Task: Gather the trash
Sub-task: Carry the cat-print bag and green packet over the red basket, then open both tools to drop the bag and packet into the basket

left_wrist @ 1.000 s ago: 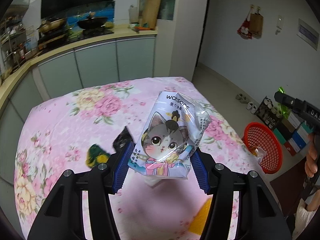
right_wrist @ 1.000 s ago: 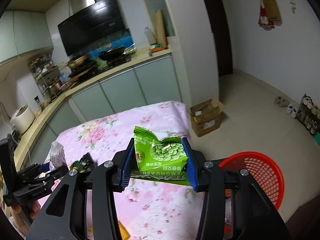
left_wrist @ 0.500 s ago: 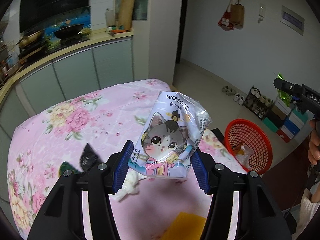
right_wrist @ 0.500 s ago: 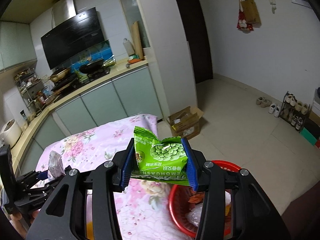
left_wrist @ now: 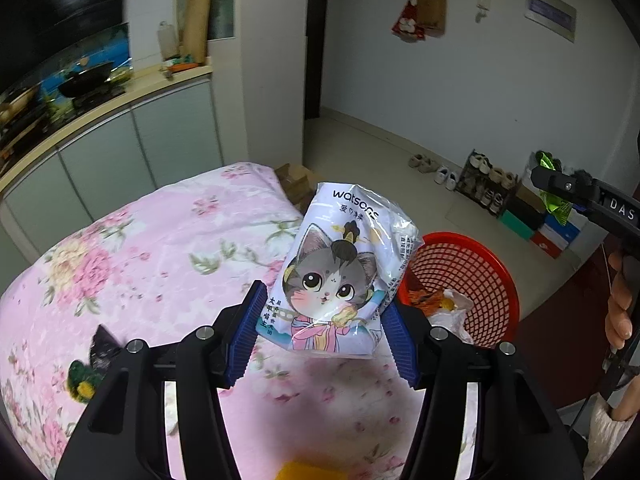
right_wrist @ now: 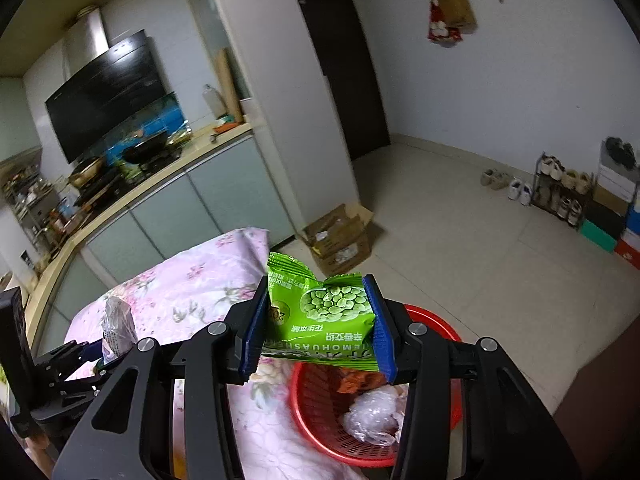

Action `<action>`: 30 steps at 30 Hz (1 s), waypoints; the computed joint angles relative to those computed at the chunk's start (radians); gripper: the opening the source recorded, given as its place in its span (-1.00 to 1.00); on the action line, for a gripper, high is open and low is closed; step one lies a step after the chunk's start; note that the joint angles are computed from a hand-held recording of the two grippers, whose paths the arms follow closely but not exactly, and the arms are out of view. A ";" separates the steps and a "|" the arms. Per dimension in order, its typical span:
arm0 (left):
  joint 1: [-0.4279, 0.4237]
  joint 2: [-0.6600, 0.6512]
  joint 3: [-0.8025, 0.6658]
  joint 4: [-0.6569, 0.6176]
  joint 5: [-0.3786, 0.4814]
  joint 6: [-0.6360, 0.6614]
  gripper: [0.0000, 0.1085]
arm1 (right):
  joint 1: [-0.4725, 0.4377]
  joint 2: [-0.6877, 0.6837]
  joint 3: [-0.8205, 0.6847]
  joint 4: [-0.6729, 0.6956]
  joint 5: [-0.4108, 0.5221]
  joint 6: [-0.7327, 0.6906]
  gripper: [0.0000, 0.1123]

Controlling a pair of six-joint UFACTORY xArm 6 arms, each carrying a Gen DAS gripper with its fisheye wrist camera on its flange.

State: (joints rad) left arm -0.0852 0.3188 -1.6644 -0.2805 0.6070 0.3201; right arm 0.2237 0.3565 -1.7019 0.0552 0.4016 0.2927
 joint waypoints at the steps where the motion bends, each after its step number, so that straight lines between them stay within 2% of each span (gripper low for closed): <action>1: -0.007 0.008 -0.011 0.003 0.006 -0.001 0.01 | -0.003 -0.003 0.008 -0.010 -0.001 0.016 -0.22; 7: -0.042 0.062 -0.081 -0.023 0.052 0.023 0.01 | -0.028 -0.027 0.072 -0.046 -0.016 0.099 -0.22; 15: -0.087 0.170 -0.226 -0.048 0.157 0.051 0.01 | -0.055 -0.048 0.133 -0.072 -0.028 0.172 -0.22; 24: -0.144 0.343 -0.446 0.001 0.300 0.032 0.01 | -0.084 -0.040 0.165 -0.028 -0.018 0.178 -0.22; 30: -0.171 0.461 -0.597 0.042 0.393 0.001 0.02 | -0.089 -0.002 0.136 0.025 0.014 0.146 -0.21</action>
State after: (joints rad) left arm -0.2562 0.7802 -2.2611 -0.2385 1.0001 0.3210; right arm 0.1342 0.3541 -1.5654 0.0805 0.4159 0.4389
